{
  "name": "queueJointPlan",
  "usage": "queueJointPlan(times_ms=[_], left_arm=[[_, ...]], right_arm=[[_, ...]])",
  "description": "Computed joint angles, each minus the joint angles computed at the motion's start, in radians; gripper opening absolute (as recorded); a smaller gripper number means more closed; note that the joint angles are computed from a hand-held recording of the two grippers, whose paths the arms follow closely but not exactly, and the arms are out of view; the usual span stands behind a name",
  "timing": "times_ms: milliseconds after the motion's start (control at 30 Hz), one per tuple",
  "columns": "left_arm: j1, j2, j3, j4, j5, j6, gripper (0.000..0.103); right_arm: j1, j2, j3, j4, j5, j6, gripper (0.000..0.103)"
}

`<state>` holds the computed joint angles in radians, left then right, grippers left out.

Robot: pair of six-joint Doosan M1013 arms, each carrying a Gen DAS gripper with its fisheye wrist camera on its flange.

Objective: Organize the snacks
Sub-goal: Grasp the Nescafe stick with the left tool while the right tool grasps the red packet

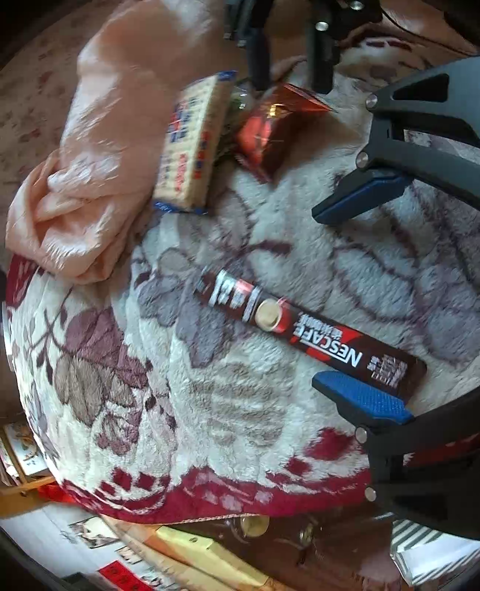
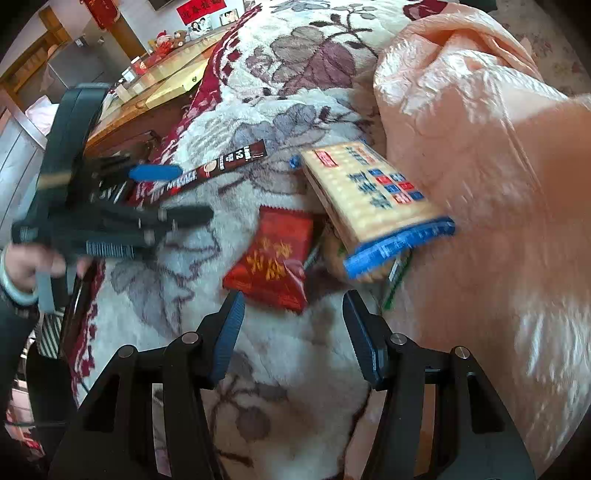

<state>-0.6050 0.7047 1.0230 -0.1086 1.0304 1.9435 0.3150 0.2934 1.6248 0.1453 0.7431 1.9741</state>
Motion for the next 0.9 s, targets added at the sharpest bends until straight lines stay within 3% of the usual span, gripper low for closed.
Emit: queueJointPlan(times_ms=[300, 500, 633, 733, 900], left_arm=[[-0.004, 0.042, -0.078, 0.078, 0.042, -0.153, 0.084], [-0.005, 0.059, -0.102, 0.089, 0.068, -0.163, 0.084], [0.001, 0.056, -0.098, 0.039, 0.071, -0.164, 0.060], [0.003, 0.042, -0.079, 0.010, 0.064, -0.165, 0.028], [0.007, -0.011, 0.008, 0.001, 0.012, -0.218, 0.022]], right_arm=[[-0.001, 0.065, -0.081, 0.018, 0.047, -0.016, 0.055], [-0.016, 0.075, -0.092, 0.075, 0.045, -0.030, 0.056], [-0.010, 0.096, -0.123, 0.051, 0.081, -0.078, 0.055], [0.008, 0.105, -0.135, -0.025, 0.102, -0.103, 0.039], [0.004, 0.077, -0.101, -0.003, 0.093, -0.127, 0.033]])
